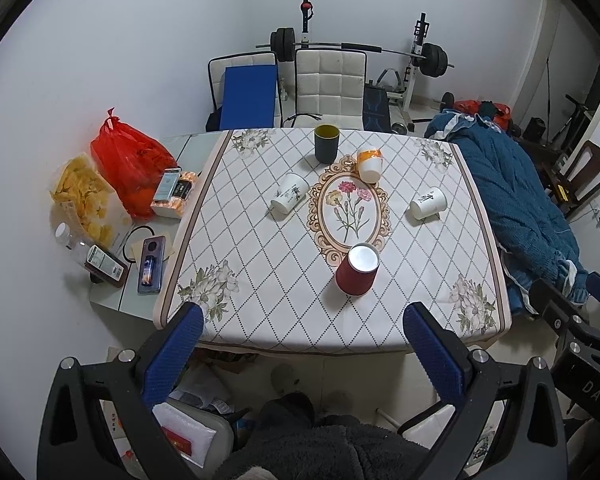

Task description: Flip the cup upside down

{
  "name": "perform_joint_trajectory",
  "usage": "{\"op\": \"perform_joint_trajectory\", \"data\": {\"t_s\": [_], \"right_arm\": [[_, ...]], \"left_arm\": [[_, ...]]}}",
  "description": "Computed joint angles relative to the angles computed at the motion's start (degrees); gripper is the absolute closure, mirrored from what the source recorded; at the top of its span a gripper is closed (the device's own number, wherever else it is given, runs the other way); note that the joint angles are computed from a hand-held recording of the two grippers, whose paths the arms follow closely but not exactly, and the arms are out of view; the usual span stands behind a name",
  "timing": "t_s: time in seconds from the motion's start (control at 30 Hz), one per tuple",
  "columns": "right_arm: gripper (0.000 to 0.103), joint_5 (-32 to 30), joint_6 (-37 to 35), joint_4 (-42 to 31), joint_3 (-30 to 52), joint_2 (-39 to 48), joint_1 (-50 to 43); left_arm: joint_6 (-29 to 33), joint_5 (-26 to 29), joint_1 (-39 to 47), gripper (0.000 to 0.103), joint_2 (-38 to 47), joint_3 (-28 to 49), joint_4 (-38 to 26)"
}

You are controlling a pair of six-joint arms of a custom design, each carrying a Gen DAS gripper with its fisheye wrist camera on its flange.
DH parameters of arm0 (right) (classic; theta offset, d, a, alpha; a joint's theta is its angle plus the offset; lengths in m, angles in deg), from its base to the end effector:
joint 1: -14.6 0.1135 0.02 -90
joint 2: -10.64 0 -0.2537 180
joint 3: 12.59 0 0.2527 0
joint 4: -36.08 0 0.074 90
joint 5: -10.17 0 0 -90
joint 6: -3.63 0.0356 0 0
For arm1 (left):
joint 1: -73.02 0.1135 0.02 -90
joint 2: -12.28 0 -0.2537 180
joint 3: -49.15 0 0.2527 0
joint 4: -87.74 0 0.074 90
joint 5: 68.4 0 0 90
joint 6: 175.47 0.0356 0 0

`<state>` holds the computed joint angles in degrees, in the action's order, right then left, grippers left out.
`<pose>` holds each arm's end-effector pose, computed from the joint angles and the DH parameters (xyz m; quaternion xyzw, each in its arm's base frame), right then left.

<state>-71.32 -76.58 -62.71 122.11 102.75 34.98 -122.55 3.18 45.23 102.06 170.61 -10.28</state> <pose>0.2607 0.0912 0.4473 -0.0666 0.9521 0.0069 0.2984 0.2506 -0.1193 0.4012 -0.1109 0.9603 0.0237 0.2548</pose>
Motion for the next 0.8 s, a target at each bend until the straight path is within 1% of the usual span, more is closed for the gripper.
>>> {"op": "perform_joint_trajectory", "data": {"t_s": [0.27,0.8], "right_arm": [[0.004,-1.1,-0.8,1.3,-2.6,-1.0,-0.2],[0.004,-1.7,-0.9,1.5,-2.9,-0.8,-0.4]], "left_arm": [[0.2,-0.2,0.6,0.001,0.3,0.9,-0.4],[0.3,-0.1,1.0,0.001,1.4,2.6,-1.1]]}}
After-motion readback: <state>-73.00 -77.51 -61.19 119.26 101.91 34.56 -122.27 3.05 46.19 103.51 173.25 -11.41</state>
